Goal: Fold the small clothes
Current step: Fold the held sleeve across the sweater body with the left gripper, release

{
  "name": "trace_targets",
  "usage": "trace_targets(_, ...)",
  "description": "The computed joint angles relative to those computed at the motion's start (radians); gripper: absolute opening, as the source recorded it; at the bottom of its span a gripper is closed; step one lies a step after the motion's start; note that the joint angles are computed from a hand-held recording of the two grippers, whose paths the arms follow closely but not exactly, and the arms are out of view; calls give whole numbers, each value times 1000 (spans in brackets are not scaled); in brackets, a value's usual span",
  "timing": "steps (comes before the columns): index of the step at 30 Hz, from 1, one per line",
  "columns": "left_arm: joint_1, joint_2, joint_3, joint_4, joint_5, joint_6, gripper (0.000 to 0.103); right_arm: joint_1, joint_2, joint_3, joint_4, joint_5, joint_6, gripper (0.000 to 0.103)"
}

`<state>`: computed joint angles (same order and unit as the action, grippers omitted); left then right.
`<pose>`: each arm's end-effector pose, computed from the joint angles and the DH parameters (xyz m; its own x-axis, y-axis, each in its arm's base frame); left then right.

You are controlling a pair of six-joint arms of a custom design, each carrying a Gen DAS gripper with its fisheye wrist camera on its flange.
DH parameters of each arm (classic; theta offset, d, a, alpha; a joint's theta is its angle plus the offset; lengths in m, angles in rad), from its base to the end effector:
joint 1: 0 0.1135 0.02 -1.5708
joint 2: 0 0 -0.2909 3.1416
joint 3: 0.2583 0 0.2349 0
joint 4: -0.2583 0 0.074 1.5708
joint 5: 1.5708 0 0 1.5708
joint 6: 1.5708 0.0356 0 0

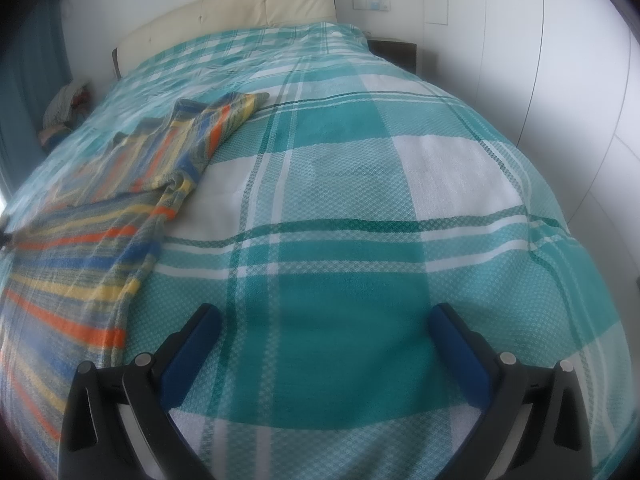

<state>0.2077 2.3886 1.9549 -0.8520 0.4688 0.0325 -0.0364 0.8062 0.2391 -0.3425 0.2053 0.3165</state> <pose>0.4860 0.0860 0.1699 -0.9405 -0.1686 -0.2952 -0.0291 0.9051 -0.4242 0.1089 -0.0112 0.1661 -0.6995 0.3304 -0.6336 0.3982 0.9165 0.0382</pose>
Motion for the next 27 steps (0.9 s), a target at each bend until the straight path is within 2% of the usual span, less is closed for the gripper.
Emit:
trace_targets(3,-56,-136,-59,47,25,20,4,0,0,0,0,0,0,103)
trace_targets(6,-176,-255,-41,21,42,47,4,3,6,1,3,3,2,103)
trace_targets(10,-388,-289,78,-52,29,66,4,8,9,0,4,7,6,103)
trace_targets(14,-572,-262,98,-7,39,8,8,7,10,0,4,7,5,103)
trace_targets(16,-644,-196,142,-18,61,-3,34,7,9,0,4,6,5,103)
trace_targets(17,-673,-170,161,-34,32,-11,67,6,9,0,4,6,4,103)
trace_targets(18,-694,-161,157,-20,-25,-33,85,11,8,-1,3,8,8,103)
trace_targets(20,-697,-209,46,70,-103,-63,86,8,8,0,4,6,6,103)
trace_targets(24,-593,-286,-81,116,-113,-96,88,6,11,3,1,3,4,103)
trace_targets(27,-495,-363,-205,161,-214,-60,93,14,14,8,-6,10,10,103)
